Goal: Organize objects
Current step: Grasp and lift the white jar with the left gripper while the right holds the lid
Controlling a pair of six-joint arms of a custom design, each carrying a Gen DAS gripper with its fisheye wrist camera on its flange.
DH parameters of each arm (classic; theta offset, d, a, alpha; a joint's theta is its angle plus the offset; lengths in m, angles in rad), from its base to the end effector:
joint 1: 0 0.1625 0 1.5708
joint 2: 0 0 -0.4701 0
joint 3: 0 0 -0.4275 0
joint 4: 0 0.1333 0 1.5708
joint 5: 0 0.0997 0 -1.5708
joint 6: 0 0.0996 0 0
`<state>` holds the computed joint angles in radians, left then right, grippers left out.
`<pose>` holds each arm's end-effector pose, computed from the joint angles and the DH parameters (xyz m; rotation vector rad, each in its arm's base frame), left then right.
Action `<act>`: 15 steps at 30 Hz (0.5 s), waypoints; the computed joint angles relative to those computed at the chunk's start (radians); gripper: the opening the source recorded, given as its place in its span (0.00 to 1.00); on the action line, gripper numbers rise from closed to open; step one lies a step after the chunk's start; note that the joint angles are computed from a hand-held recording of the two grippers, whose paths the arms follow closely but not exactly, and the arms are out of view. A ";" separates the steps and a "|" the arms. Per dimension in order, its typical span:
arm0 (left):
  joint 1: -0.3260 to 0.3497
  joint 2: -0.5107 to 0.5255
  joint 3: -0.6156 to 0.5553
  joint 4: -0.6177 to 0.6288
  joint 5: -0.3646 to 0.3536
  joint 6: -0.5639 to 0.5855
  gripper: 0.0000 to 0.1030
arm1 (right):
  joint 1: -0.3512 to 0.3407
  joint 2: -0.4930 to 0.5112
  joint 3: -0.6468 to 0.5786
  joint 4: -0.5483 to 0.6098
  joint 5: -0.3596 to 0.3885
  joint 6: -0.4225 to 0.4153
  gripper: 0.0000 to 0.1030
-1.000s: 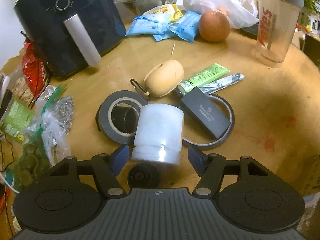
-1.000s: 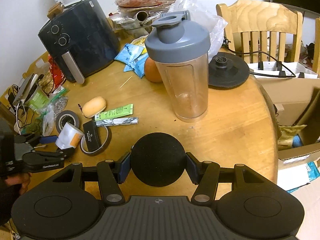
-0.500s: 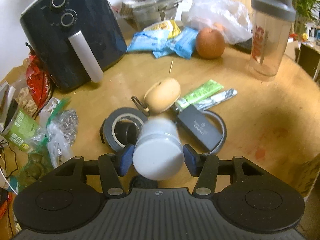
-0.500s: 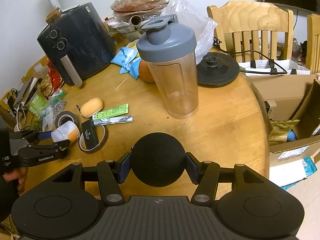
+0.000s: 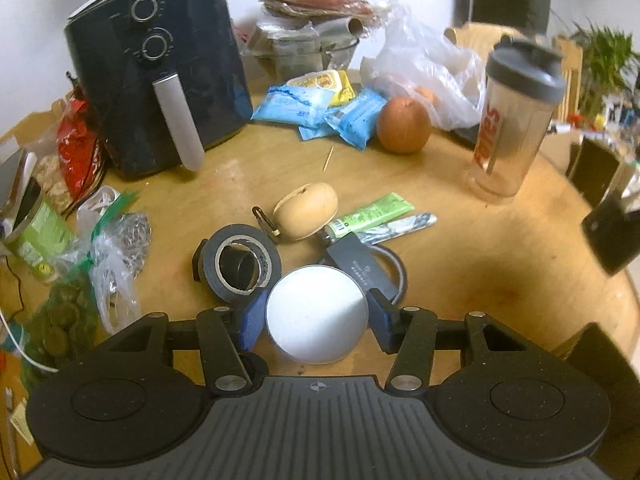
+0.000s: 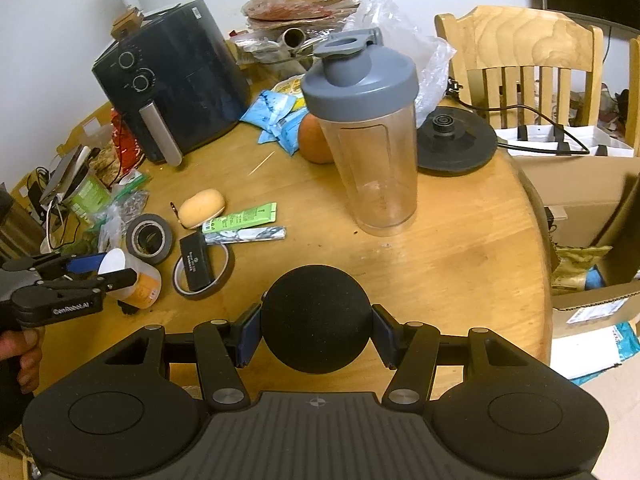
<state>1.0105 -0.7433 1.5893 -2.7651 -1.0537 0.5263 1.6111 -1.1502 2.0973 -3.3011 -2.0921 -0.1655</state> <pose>-0.2454 -0.7347 0.1132 1.2376 2.2827 -0.4679 0.1067 -0.5694 0.2538 -0.0165 -2.4327 0.9562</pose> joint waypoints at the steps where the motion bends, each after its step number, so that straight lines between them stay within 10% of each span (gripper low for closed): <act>1: -0.001 -0.006 0.003 0.003 -0.004 -0.013 0.51 | 0.001 0.000 0.000 0.001 0.002 -0.002 0.58; 15: -0.010 -0.115 0.056 0.064 -0.065 -0.195 0.51 | 0.022 0.006 -0.007 0.014 0.013 -0.034 0.58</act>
